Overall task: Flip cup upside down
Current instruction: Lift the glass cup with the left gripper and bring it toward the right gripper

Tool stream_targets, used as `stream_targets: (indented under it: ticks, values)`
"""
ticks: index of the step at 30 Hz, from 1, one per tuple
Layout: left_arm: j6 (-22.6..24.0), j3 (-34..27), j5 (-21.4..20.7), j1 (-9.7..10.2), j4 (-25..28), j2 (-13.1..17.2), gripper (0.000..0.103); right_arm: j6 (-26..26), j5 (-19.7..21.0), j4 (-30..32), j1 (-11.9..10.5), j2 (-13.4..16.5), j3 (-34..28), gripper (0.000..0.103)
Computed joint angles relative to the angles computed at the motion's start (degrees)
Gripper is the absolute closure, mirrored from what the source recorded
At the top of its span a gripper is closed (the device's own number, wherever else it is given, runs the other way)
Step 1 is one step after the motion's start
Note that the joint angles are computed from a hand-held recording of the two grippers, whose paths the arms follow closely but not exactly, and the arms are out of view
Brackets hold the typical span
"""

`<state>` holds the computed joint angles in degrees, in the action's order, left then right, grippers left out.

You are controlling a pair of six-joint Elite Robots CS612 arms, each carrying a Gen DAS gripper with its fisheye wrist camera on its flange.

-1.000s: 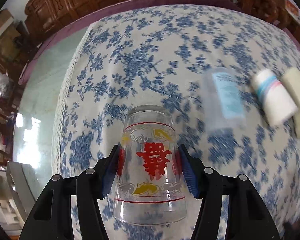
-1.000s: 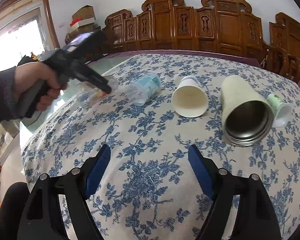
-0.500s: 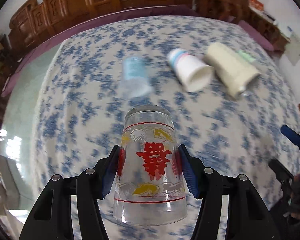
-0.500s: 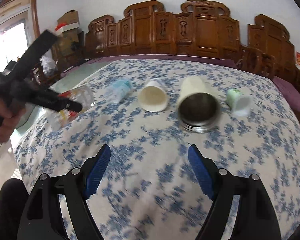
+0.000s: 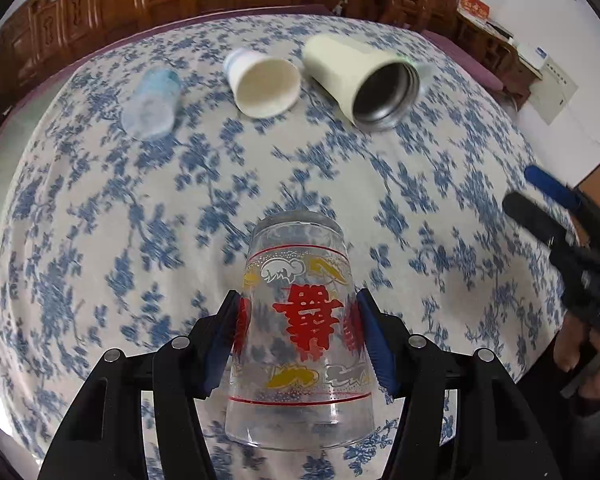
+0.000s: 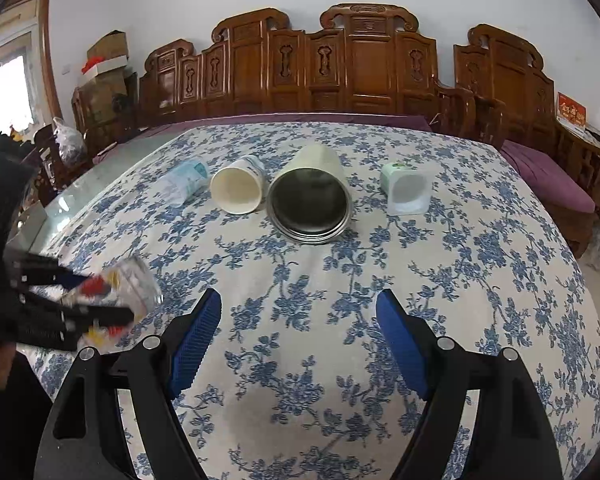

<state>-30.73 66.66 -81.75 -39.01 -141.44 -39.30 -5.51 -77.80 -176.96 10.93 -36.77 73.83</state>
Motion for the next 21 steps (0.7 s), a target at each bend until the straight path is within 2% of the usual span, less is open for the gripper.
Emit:
stream_targets:
  ticks: [10,12,14,16,21]
  values:
    - [-0.46,-0.58,0.5,-0.34,0.39,1.07,0.047,-0.12,0.72,1.37,0.1,0.31,-0.56,0.021]
    - [-0.61,1.07,1.78,-0.55,-3.26,0.52,0.045,-0.25,0.78,1.58,0.16,0.34,-0.61,0.021]
    - [-1.04,2.44,3.61,-0.85,-5.3,-0.18,0.036,-0.28,0.85,2.02,0.27,0.32,-0.64,0.021]
    - [-1.82,4.31,5.02,-1.07,-7.76,-1.21,0.033,-0.24,0.74,2.56,0.37,0.26,-0.68,0.021]
    - [-3.65,10.75,11.68,-2.02,-15.68,-4.71,0.021,0.22,0.98,4.14,1.08,-0.23,-1.1,0.021]
